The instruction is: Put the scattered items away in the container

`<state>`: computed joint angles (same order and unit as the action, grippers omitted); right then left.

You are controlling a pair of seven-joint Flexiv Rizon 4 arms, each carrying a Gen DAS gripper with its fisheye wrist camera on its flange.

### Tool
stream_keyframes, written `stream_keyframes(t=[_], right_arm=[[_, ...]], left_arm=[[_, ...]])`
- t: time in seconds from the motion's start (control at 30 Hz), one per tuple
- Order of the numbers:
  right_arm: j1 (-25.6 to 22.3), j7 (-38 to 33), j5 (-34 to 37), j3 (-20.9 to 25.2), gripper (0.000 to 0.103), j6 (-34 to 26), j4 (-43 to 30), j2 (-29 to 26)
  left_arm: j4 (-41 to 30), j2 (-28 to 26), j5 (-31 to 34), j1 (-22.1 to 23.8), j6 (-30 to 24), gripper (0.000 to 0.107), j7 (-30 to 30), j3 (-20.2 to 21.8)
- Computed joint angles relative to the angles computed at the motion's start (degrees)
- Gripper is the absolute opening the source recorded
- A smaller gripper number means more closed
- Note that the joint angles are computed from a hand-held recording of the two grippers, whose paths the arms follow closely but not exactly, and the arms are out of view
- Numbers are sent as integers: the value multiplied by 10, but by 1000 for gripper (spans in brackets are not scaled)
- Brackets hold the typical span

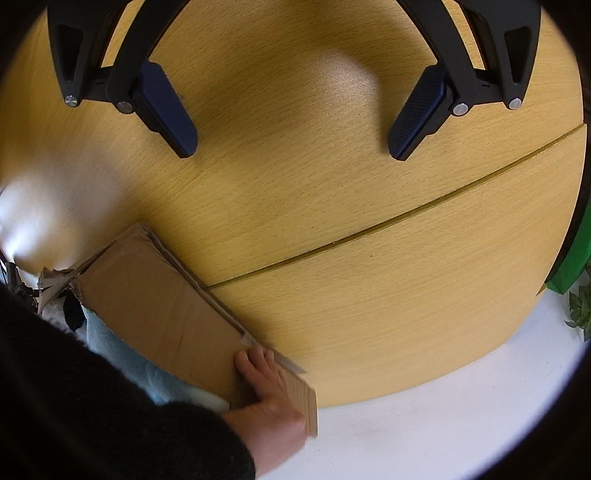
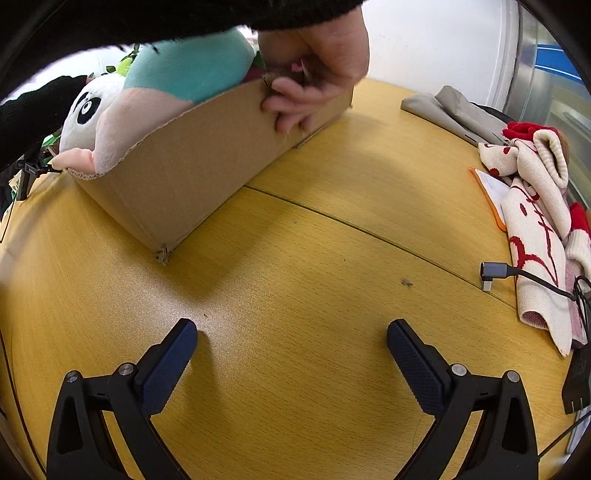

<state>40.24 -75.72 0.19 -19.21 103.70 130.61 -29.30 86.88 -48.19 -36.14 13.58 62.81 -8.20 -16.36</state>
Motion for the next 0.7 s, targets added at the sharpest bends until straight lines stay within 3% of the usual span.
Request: stream_keyframes(t=[0.7], right_arm=[[1, 0, 1, -1, 103, 0, 0, 0]], left_arm=[[6, 6, -2, 0, 0, 103, 0, 0]])
